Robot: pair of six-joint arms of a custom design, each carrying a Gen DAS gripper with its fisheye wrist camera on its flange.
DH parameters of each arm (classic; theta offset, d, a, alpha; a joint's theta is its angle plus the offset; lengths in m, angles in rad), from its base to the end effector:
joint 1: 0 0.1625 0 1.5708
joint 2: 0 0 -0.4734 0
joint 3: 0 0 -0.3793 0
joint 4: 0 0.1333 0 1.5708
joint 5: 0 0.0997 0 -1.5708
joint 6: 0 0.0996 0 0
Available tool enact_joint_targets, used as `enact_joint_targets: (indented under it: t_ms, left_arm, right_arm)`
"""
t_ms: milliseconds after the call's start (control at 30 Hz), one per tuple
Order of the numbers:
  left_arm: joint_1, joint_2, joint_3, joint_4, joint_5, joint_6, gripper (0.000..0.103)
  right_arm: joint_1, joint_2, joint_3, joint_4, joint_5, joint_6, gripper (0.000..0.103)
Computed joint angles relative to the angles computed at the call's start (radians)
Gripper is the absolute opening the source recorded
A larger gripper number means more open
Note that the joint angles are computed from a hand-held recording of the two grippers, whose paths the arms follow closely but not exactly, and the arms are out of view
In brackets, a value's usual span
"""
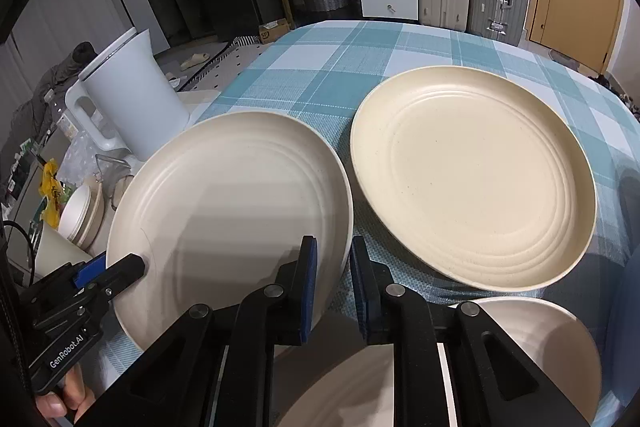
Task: Organize plates and bowls
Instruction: 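Lift the cream plate with the right tool and carry it toward the other plate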
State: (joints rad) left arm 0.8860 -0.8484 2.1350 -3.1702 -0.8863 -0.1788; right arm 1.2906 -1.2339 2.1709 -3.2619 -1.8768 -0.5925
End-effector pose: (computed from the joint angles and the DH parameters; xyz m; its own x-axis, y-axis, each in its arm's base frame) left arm -0.1882 -0.5408 0.1108 -0.8186 0.2029 -0.5373 0.4636 0.7856 -0.4098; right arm -0.0442 -0.5271 0.3027 -0.8254 -0.0080 0.5645 -0.3127 0.8390 -0.4453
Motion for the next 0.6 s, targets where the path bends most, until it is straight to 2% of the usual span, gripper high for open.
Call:
enact_joint_targets:
  t_ms: [600]
  left_arm:
    - [-0.057, -0.047, 0.036, -0.047, 0.025, 0.027, 0.026]
  right_arm:
    - [0.035, -0.067, 0.053, -0.047, 0.001, -0.006, 0.017]
